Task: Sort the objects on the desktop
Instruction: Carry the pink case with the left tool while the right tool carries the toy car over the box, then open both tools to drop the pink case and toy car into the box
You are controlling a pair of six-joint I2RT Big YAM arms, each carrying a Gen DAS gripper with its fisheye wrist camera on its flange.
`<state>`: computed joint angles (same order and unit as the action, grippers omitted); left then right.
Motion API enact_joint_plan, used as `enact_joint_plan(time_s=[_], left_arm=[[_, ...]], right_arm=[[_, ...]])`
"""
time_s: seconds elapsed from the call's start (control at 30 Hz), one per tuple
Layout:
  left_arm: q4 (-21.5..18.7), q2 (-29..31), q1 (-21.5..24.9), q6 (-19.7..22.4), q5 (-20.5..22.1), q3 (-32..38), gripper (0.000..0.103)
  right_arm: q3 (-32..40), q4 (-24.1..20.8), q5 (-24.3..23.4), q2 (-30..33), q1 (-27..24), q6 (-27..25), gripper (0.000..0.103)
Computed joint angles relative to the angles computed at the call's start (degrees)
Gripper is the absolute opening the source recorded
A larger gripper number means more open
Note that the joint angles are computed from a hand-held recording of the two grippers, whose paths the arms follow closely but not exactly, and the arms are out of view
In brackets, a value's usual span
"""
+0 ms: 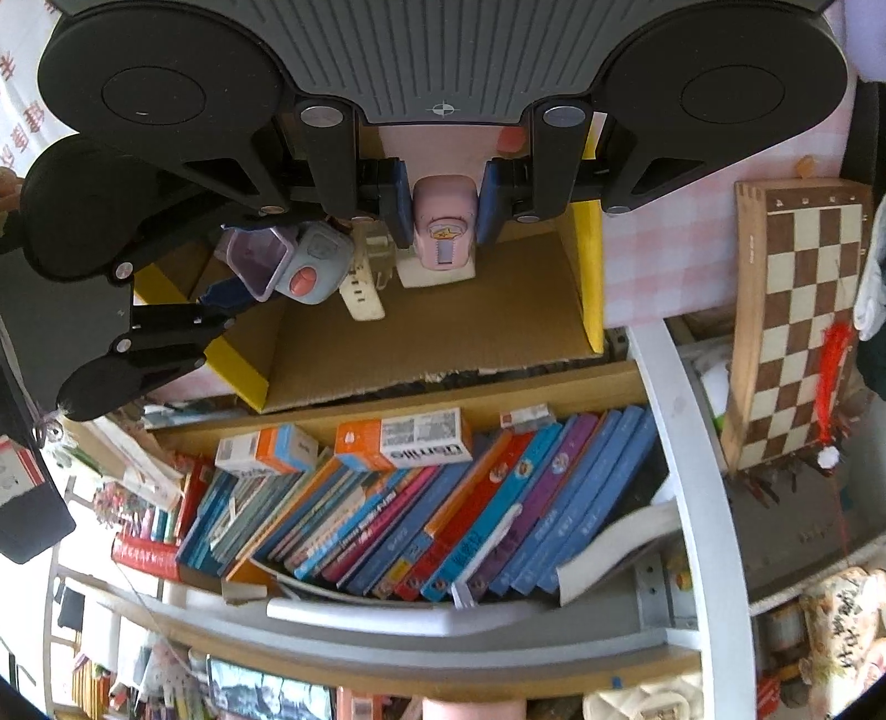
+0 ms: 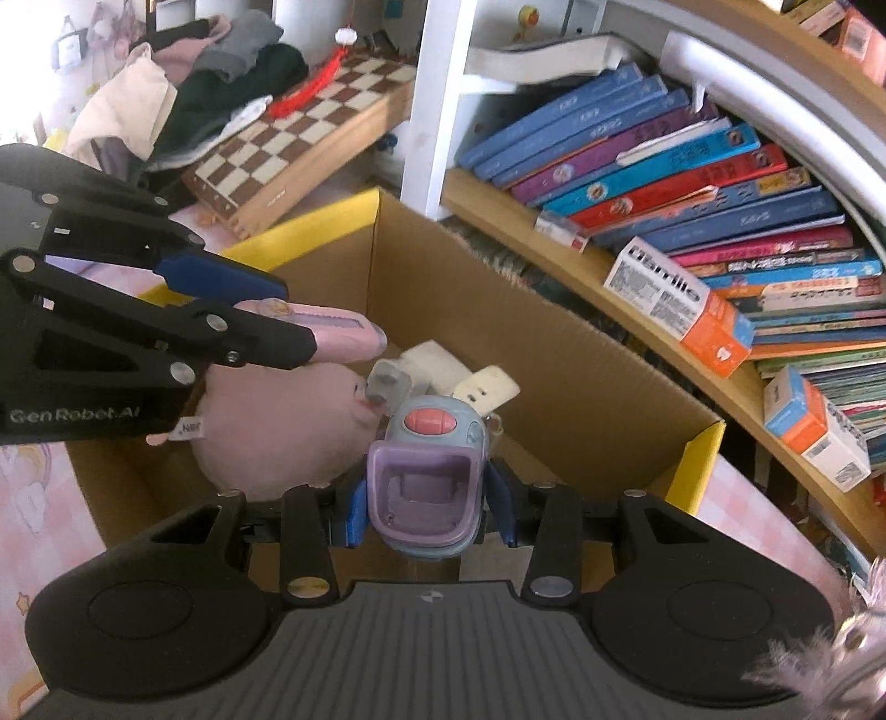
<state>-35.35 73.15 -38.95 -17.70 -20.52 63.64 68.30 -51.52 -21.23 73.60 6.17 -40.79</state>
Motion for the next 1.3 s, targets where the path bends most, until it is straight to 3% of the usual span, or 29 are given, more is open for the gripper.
enact_joint_plan(time_s=[0.37, 0.83, 1.03, 1.13, 1.2, 1.3], left_arm=[[-1.7, 3.2, 0.8, 1.2, 2.5, 1.4, 0.023], [-2.5, 3.3, 0.0, 1.3, 1.3, 1.8, 0.023], [0.2, 1.5, -0.4, 0.6, 0.2, 0.6, 0.032], [2.0, 0.2, -0.7, -1.1, -1.7, -0.1, 0.042], [3.2, -0.8, -1.0, -2.0, -2.8, -0.6, 0.055], [4.3, -2.3, -1.9, -2.4, -4.5, -1.0, 0.062]], right_arm=[[1.3, -1.5, 0.5, 2.4, 0.3, -0.8, 0.039], [1.1, -1.2, -0.7, 2.0, -0.1, -0.1, 0.040], [0.4, 1.0, -2.9, 0.1, -1.5, 1.9, 0.045], [0.7, 1.9, -4.6, -0.5, -2.7, 3.9, 0.053], [1.2, 2.0, -6.0, -0.7, -3.6, 5.5, 0.060], [1.4, 2.7, -7.1, -1.4, -4.6, 7.8, 0.064]])
